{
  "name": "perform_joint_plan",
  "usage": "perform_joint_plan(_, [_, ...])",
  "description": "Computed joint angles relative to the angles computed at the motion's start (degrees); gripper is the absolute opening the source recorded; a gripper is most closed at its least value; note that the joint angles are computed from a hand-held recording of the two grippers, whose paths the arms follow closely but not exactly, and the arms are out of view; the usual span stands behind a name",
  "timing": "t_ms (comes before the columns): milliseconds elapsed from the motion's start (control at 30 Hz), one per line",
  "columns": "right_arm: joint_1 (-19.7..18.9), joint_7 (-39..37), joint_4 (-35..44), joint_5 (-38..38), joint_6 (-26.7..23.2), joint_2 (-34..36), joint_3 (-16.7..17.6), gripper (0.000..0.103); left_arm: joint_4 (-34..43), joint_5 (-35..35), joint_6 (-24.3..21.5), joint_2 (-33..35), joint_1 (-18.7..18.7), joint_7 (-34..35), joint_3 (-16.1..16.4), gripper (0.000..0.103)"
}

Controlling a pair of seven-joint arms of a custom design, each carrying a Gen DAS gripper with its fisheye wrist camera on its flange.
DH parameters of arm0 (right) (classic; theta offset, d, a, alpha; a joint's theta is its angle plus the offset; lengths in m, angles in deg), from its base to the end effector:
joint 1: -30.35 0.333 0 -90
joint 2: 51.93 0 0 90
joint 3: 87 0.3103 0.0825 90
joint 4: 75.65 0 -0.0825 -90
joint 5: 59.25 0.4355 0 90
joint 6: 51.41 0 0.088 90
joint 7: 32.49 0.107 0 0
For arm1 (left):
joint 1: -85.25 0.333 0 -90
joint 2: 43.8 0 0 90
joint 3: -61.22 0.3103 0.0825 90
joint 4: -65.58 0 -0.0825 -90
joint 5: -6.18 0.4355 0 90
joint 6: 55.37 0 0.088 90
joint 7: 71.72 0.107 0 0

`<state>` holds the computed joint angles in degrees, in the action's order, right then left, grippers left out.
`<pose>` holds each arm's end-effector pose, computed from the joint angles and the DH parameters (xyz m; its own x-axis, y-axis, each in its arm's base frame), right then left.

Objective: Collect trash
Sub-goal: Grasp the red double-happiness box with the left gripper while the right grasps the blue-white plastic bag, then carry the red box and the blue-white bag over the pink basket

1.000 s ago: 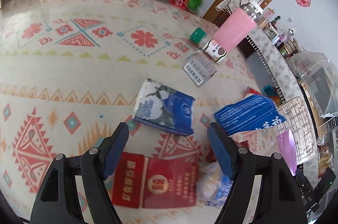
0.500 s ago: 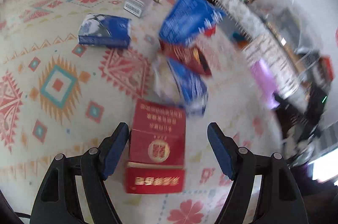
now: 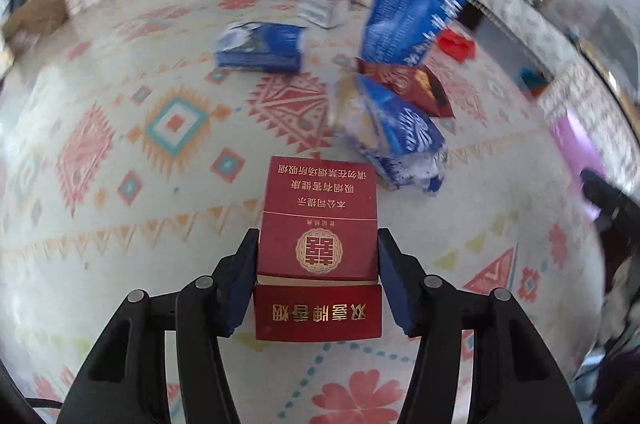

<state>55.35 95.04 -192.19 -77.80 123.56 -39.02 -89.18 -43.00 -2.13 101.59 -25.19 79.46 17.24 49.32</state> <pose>0.6110 0.2853 0.3886 0.1409 -0.9680 -0.2075 -0.7258 0.0415 -0.6866 0.6742 -0.1996 0.3579 -0.1892 -0.9635 0.1893 -0.8732 0.0769 -0.4812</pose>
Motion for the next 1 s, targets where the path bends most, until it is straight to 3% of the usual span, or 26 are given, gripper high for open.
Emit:
perform_joint_plan(100, [-3.2,-7.3,3.6,5.3,-0.5,3.1,5.3,0.072,-2.4,-1.4,3.0,-1.5,0.3,-2.8,0.4,0.055])
perform_joint_plan(233, [-7.2,-19.0,10.4,13.6,-2.3,8.5,12.4,0.072,-6.6,-14.4,10.3,-3.7,6.4,6.8,-5.8,0.056])
perform_joint_plan(400, [-1.7,-23.4,21.2,13.1,-5.8,15.9,8.9,0.072,-9.1,-28.9,15.6,-5.2,11.5,18.1,-11.0,0.056])
perform_joint_plan(567, [3.5,-26.2,36.3,10.4,-13.0,26.0,5.1,0.072,-9.1,-31.0,16.7,-5.2,9.5,18.8,-8.2,0.056])
perform_joint_plan(667, [4.1,-27.0,44.5,11.1,-17.4,31.5,5.0,0.072,-9.1,-34.6,16.5,-5.3,10.6,21.5,-9.4,0.056])
perform_joint_plan(767, [4.1,-27.4,50.1,12.5,-20.3,35.3,5.3,0.071,-9.0,-34.7,16.6,-5.2,9.6,21.4,-8.4,0.056])
perform_joint_plan(800, [4.1,-27.4,50.5,13.0,-20.3,35.6,5.4,0.069,-8.9,-34.5,16.4,-5.2,9.3,21.1,-8.1,0.056])
perform_joint_plan(833, [3.8,-27.7,50.8,13.8,-19.9,35.9,5.9,0.059,-8.9,-34.1,16.4,-5.2,9.0,20.8,-7.8,0.056])
perform_joint_plan(867, [3.5,-28.2,50.8,14.5,-19.8,36.0,6.5,0.043,-8.9,-34.0,16.4,-5.2,8.8,20.6,-7.6,0.056])
perform_joint_plan(967, [2.8,-29.7,49.1,16.6,-18.8,35.0,7.8,0.027,-8.9,-34.0,16.8,-5.2,8.7,20.7,-7.6,0.056])
perform_joint_plan(1000, [3.0,-29.8,48.5,16.9,-18.6,34.5,7.7,0.027,-9.0,-34.1,16.9,-5.2,8.7,20.8,-7.7,0.056])
